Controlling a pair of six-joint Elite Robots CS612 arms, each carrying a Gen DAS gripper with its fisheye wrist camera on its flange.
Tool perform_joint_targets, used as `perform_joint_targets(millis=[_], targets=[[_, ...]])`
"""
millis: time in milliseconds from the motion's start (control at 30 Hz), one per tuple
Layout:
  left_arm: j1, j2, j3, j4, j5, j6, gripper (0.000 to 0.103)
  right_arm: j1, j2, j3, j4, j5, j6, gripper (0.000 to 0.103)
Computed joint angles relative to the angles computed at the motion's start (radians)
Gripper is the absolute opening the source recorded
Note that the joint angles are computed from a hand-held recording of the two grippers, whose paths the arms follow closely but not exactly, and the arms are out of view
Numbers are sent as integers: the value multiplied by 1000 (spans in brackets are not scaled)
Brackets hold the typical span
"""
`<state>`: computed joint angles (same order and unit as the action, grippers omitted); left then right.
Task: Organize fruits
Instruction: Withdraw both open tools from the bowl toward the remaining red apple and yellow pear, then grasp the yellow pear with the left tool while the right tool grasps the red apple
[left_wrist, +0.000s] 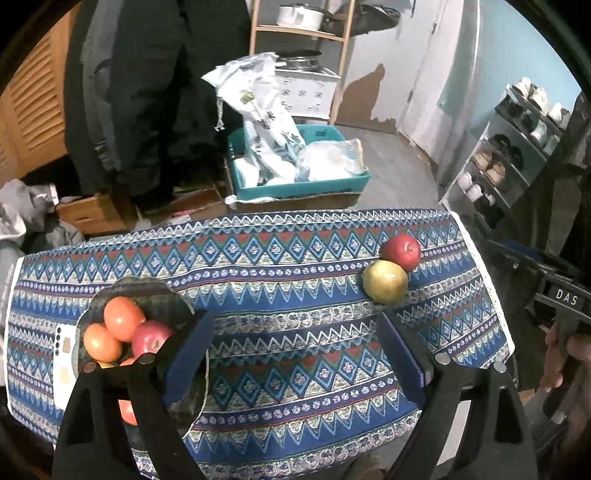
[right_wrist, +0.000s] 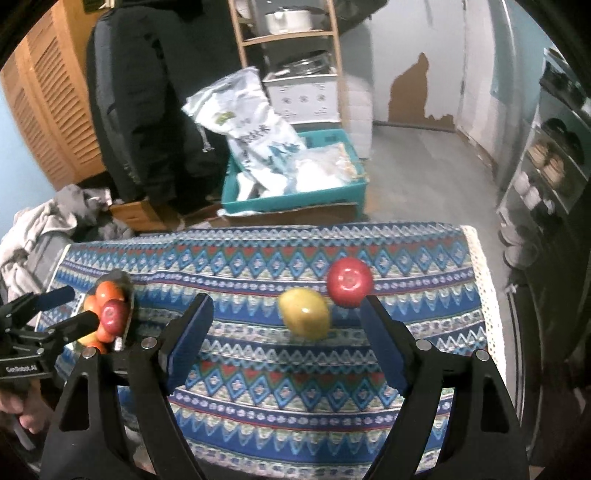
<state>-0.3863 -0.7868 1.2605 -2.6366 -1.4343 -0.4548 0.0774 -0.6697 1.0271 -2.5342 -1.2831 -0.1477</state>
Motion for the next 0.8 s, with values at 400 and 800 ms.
perform_joint_targets(millis=[400,800], targets=[[-2,66,-130,87,-33,32,91,-21,55,-108,124,10,-25,82],[17,190,-354,225,-85,49,91,-12,233,-455,437,-34,-105,82]])
